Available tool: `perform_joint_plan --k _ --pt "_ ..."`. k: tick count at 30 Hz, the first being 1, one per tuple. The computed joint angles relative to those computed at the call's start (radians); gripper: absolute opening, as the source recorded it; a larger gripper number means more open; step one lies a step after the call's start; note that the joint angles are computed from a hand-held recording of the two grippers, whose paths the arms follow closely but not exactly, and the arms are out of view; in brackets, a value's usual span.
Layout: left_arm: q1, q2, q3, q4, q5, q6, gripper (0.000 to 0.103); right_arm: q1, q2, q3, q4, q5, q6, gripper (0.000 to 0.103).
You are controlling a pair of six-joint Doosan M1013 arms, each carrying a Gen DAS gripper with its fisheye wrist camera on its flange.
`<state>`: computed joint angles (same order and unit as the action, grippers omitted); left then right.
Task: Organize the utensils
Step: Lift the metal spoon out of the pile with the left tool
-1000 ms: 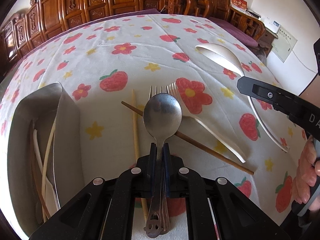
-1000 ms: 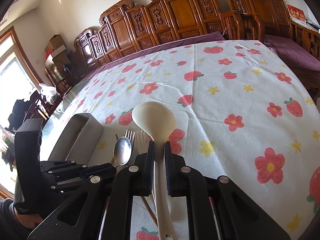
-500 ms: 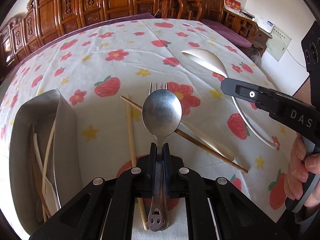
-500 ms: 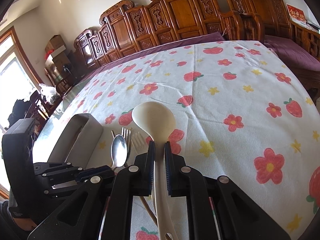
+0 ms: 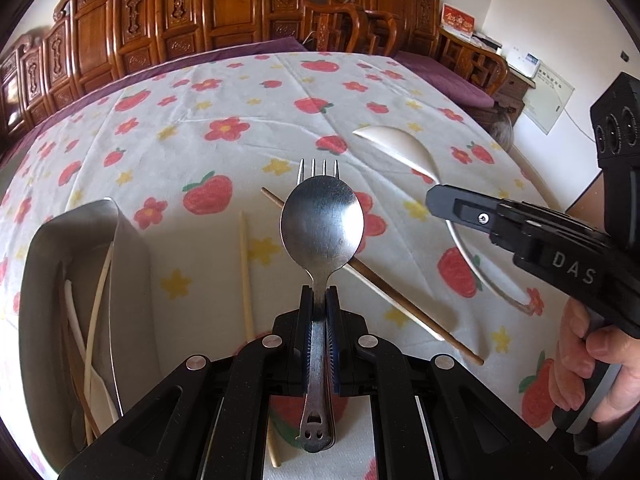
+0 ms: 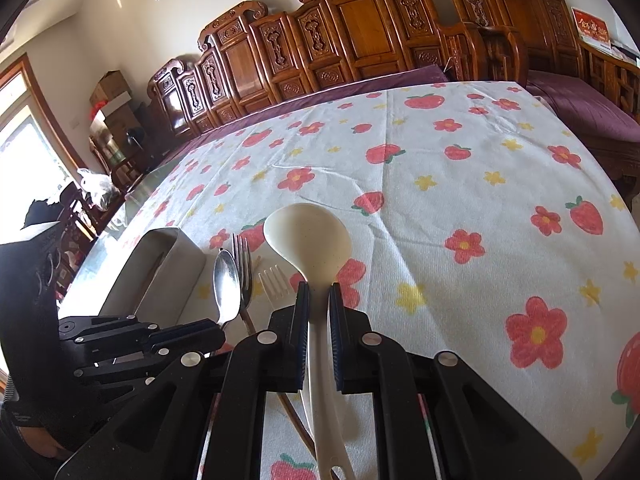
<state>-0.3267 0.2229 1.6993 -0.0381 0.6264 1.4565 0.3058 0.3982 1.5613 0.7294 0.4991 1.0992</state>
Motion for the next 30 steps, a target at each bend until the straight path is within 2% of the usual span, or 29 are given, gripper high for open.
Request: perform_joint_plan --k 5,8,13,15,17,18,21,26,29,30 --pt "0.003 0.019 -0.012 -0.025 0.029 0.033 0.006 -0.003 -0.003 0.003 0.006 -0.001 -0.004 0.012" --pt "0.010 0.011 -0.007 -0.053 0.005 0.051 0.006 -0.005 -0.004 0.005 0.007 -0.002 -0.005 0.012" --pt "0.011 0.002 -0.004 -0.006 0.023 0.027 0.006 -0.005 -0.004 0.004 0.011 -0.002 -0.011 0.012" --pt "0.009 -0.001 0.000 0.007 0.043 0.029 0.010 -0.005 -0.004 0.005 0.012 -0.001 -0.012 0.012" --pt "0.004 -0.005 0.010 0.039 0.047 0.011 0.020 -0.004 -0.004 0.005 0.011 -0.001 -0.012 0.012" --pt "0.001 -0.006 0.012 0.057 0.050 0.002 0.022 -0.004 -0.005 0.005 0.010 -0.001 -0.011 0.012" --pt "-0.013 0.000 0.017 0.149 0.066 -0.046 0.022 -0.003 -0.005 0.006 0.011 -0.002 -0.012 0.012" --pt "-0.017 0.022 0.006 0.174 0.110 -0.043 0.022 -0.003 -0.005 0.006 0.010 -0.002 -0.010 0.012" --pt "-0.017 0.025 0.004 0.175 0.106 -0.035 0.021 -0.003 -0.005 0.005 0.009 -0.001 -0.010 0.012" --pt "-0.015 0.027 0.002 0.165 0.106 -0.025 0.008 -0.003 -0.005 0.005 0.011 0.000 -0.014 0.012"
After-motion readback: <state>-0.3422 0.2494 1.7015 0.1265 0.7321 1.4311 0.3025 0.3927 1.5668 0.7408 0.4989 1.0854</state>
